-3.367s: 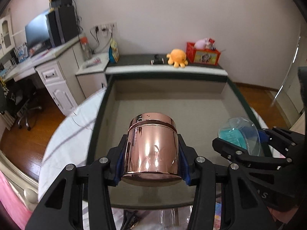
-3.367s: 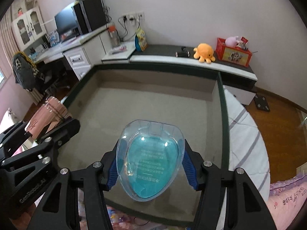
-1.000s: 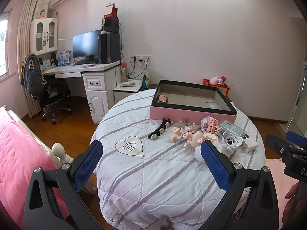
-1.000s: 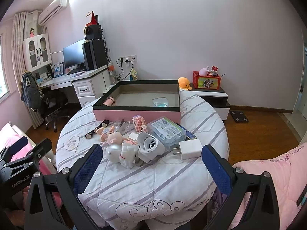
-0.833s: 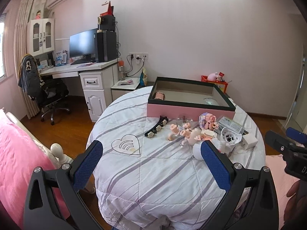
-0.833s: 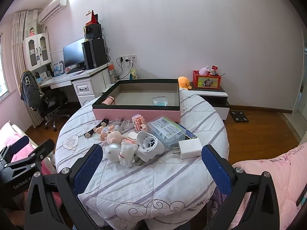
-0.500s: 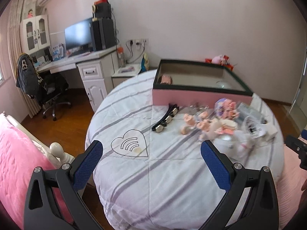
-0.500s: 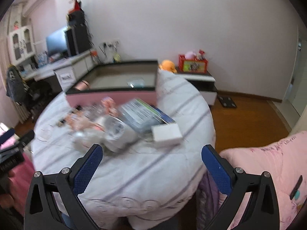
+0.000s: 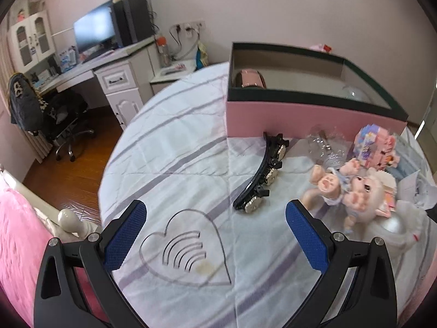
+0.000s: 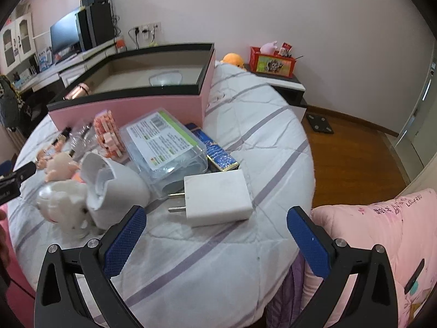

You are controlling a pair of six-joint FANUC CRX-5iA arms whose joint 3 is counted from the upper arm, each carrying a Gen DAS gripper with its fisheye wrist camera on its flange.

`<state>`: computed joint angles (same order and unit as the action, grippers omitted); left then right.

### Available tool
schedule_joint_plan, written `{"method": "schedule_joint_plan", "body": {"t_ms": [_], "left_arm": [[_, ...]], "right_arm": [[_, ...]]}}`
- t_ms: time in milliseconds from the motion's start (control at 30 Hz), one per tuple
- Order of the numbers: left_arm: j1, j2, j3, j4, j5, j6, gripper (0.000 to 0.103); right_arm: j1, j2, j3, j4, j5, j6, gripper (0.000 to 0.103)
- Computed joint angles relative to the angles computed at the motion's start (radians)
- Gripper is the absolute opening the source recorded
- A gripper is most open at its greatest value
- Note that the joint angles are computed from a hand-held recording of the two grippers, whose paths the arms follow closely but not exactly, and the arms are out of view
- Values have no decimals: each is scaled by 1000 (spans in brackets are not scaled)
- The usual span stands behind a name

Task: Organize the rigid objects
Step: 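Grasp black hair clip with left tool while right tool grasps white charger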

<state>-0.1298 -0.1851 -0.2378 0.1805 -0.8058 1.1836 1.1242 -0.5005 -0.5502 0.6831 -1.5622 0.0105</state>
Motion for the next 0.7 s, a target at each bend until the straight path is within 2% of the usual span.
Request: {"method": "schedule_joint_plan", "body": {"t_ms": [367, 500, 633, 700], "left_arm": [[-49, 149, 134, 6, -70, -62, 100], [-33, 175, 135, 107, -90, -134, 86], [-32, 168, 112, 171, -94, -205, 53], [-38, 165, 108, 184, -97, -225, 42]], "right_arm": [[-111, 18, -4, -35, 104, 85, 101], [-124, 13, -14, -28, 145, 102, 93], [-124, 11, -16, -18, 161, 111, 67], [-126, 7, -14, -23, 164, 116, 67]]}}
